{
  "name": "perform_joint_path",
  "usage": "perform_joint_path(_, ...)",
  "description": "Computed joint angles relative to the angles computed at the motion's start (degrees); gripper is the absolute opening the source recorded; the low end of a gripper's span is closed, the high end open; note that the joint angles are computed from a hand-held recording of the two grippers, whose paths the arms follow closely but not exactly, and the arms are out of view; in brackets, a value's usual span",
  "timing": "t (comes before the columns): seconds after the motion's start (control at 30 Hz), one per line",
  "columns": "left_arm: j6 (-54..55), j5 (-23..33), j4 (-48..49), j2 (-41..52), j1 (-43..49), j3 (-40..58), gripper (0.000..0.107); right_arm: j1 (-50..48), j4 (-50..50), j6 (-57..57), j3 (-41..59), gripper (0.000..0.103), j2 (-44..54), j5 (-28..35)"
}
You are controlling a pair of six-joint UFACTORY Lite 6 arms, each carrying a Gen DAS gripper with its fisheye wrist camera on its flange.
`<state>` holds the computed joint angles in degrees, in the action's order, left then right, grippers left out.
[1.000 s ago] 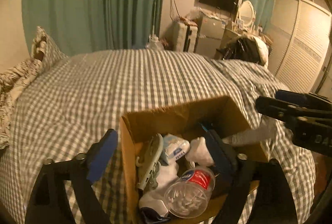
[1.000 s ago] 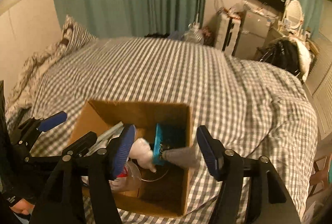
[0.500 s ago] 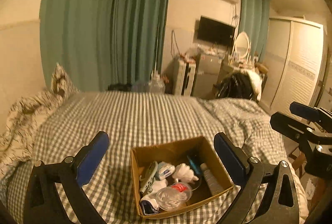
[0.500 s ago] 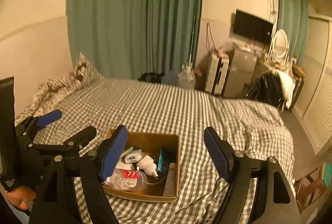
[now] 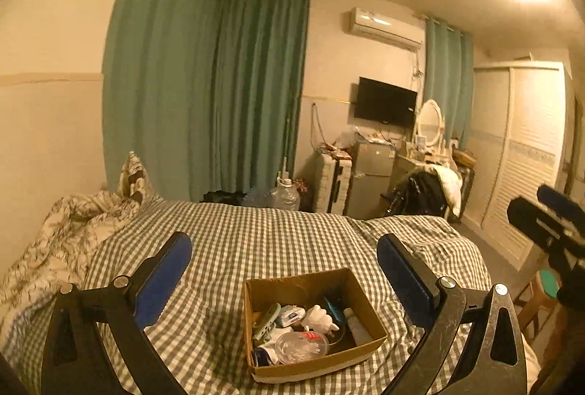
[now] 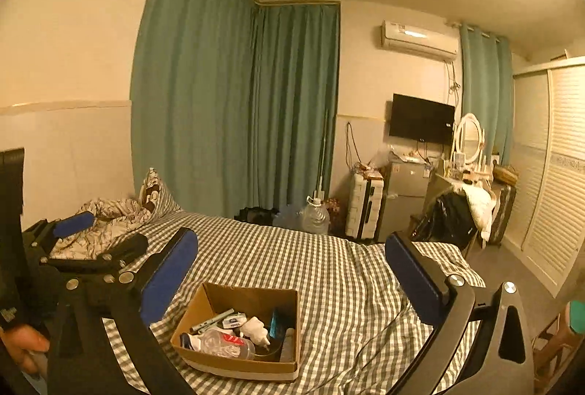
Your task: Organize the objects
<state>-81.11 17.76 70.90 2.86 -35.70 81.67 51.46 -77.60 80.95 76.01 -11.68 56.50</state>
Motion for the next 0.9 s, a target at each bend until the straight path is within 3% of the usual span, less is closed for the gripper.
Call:
perform_joint_path(0.13,-15.8,1.5,14.1,-3.1,-1.0,-7.7,0.103,-0.4,-5.7,9.1,-11.7,0.103,-5.3,-2.2)
perform_joint_path(0.23,-30.8,6.5,27.8,-4.0,-2.3,-14.3,0.103,-3.1,-12.3,18.6,-21.4,0.103,-7.5,-5.0)
perform_joint_path(0.37,-47.3,8.5,40.6,-0.9,-1.4,-20.0,0.103,-7.6,-24.5,37.2,-31.9,0.103,-4.1,-5.2)
perform_joint_path(0.43,-56.3,10.1,47.9,1.7,-0.9,-22.1,0.103,-10.8,-28.6,44.7,-34.3,0.103,-1.2,-8.6)
perform_joint_path(0.57,-56.3,12.1,48.9,5.8,-1.8,-22.4,0.103,-14.0,-33.8,52.5,-35.4,0.103,2.5,-12.7)
perform_joint_path(0.9,-54.6,13.2,47.7,5.8,-4.3,-22.7,0.103,-11.8,-31.2,49.2,-34.8,0.103,3.2,-9.1)
